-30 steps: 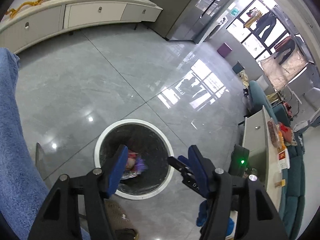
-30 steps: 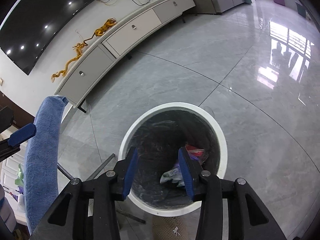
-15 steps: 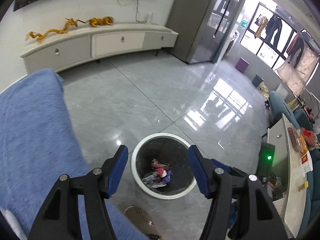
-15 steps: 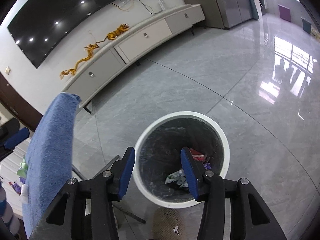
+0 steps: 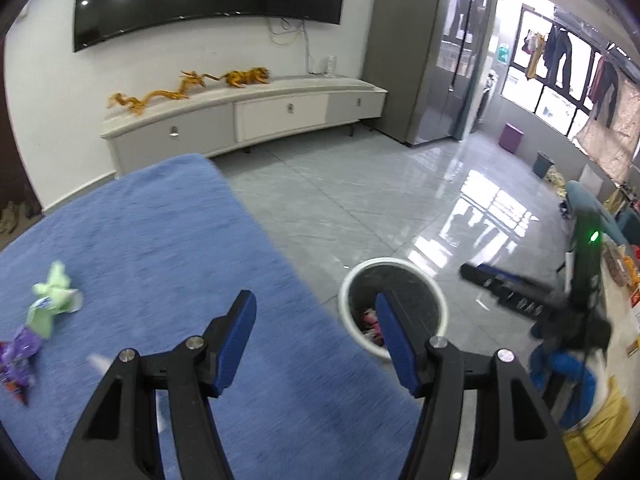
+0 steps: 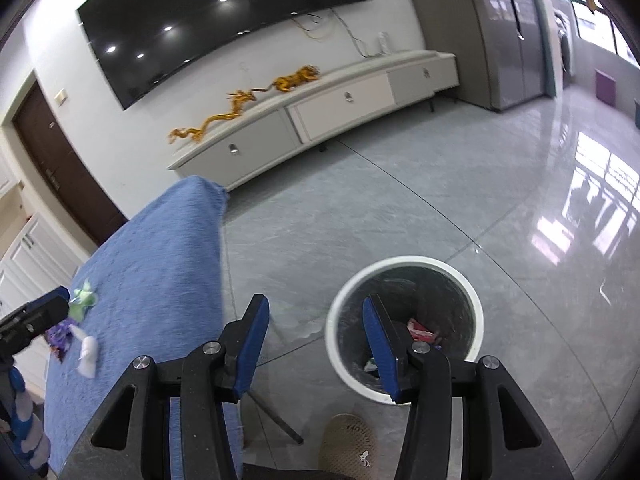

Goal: Collect trash
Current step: 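Return both tools to the table toward the remaining wrappers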

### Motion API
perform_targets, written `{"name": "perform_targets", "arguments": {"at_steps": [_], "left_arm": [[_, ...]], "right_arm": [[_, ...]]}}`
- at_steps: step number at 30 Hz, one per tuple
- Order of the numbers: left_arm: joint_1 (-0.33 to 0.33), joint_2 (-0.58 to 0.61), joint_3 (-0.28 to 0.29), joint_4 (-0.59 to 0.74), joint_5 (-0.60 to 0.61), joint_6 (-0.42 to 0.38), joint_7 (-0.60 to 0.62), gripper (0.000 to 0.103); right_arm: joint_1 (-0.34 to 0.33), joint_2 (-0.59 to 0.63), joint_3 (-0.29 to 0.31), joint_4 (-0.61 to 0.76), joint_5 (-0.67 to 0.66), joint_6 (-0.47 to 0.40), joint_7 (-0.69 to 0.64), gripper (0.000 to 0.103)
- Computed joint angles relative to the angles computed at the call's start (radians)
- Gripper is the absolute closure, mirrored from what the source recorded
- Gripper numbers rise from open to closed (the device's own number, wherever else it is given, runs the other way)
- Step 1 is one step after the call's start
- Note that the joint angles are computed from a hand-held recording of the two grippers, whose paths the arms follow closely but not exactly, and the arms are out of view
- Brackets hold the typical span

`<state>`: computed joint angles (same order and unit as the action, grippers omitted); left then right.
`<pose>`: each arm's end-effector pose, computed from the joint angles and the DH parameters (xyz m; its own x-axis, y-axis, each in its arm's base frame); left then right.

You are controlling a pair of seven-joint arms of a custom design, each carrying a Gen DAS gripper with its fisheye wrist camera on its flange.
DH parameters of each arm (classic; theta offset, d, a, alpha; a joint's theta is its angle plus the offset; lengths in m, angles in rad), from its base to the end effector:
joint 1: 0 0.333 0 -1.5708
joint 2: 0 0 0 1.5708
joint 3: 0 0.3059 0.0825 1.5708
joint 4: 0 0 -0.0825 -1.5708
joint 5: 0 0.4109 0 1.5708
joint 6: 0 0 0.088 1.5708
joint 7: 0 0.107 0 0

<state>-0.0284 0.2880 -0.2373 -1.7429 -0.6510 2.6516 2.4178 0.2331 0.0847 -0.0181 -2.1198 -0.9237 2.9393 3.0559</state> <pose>0.6846 -0.1536 0.4575 -0.5933 -0.7982 0.1039 -0.6102 0.3618 -0.7048 0.5848 0.1807 0.4128 -0.2812 -0.9118 -0.2993 -0.6163 0.4107 -0.6719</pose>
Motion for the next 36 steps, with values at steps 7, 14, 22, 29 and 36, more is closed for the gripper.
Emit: {"name": "perform_targets", "arguments": {"at_steps": [7, 14, 22, 29, 36], "left_arm": [[0.075, -0.074, 0.042, -0.116, -0.081, -0.008, 0.088, 0.042], [0.142, -0.106, 0.106, -0.211, -0.122, 0.003, 0.09, 0.042], [0.235, -0.086, 0.15, -0.227, -0.178, -0.021, 0.081, 0.042], [0.291, -0.004, 0.169, -0.114, -0.151, -0.026, -0.006, 0.042], [0.333, 0.125, 0.134, 0.103, -0.128, 0.007, -0.084, 0.042]], "right_arm": [[0.044, 0.033, 0.044, 0.086, 0.11, -0.055, -0.162, 0.056], [0.1, 0.125, 0.071, 0.212, 0.276, -0.098, -0.381, 0.055], [0.15, 0.267, 0.106, 0.391, 0.473, -0.172, -0.634, 0.053], [0.162, 0.431, 0.161, 0.61, 0.66, -0.24, -0.898, 0.05], [0.183, 0.58, 0.185, 0.824, 0.789, -0.307, -1.075, 0.046]]}}
